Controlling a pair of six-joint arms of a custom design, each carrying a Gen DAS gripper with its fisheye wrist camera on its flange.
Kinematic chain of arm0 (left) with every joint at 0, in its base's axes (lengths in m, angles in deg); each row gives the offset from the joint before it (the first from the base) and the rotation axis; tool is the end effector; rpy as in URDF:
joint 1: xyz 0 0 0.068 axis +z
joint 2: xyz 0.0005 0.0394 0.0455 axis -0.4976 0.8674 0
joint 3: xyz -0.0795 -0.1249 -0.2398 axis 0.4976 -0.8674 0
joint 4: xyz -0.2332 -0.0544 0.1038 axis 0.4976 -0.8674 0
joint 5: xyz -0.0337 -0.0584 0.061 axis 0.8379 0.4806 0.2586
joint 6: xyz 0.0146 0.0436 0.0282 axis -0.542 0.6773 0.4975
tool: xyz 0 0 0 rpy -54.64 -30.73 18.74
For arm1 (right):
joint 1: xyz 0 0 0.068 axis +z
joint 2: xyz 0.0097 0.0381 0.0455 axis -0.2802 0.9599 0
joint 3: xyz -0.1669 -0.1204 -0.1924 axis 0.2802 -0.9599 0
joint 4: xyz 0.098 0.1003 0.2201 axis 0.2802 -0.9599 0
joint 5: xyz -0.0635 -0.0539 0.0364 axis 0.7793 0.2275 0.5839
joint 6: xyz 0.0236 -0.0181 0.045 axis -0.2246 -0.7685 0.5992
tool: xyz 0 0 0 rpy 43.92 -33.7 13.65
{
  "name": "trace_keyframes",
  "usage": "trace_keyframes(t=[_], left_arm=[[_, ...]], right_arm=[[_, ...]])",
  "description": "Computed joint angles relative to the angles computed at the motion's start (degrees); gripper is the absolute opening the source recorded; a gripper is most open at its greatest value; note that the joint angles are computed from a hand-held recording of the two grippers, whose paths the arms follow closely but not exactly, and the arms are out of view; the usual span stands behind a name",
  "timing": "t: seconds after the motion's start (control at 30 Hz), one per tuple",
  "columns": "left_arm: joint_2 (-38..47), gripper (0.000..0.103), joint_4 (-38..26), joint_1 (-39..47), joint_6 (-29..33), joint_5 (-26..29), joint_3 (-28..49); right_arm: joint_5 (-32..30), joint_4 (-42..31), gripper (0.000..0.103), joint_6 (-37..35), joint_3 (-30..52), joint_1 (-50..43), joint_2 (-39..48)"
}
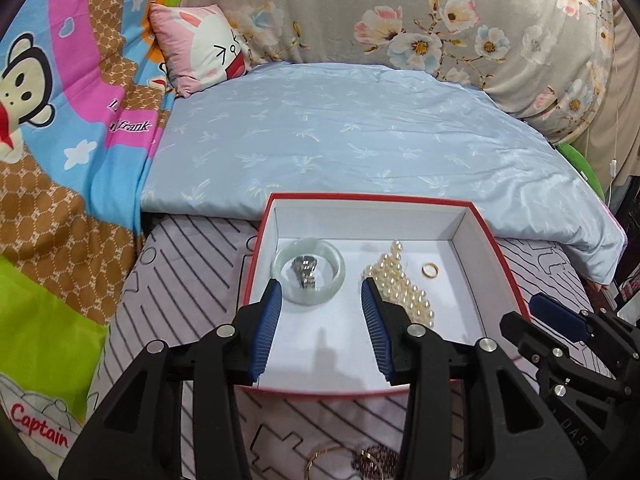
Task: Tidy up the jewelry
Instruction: 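Move the left gripper to the gold bangle while the right gripper closes on the dark bead necklace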
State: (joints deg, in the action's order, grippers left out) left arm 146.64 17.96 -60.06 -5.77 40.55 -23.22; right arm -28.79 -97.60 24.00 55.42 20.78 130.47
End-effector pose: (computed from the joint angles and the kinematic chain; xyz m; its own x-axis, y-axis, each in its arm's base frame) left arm 0.2783 -0.1489 0.2454 -0.6947 -0.0509 -0.7175 0.0025 0.9973 -0.0731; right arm 0.2587 0.1847 0.2453 -0.7082 -0.0975 -0.6993 -0.2173 0.9724 0.0845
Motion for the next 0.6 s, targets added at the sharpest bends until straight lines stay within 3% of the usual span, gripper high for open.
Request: trace_keyframes(t=[0.27,0.6], left_arm=[[-10.7,0.041,-4.2,-4.4,-4.3,-3.1,-8.7],[-17.6,0.042,-6.1,-9.0,-12.0,-1.9,-20.4]], right_arm=[[3.4,-3.8,0.037,4.4,-8.5,4.9,-10.4],[7.6,-9.6,0.037,12.0,-16.8,12.7,-19.8]])
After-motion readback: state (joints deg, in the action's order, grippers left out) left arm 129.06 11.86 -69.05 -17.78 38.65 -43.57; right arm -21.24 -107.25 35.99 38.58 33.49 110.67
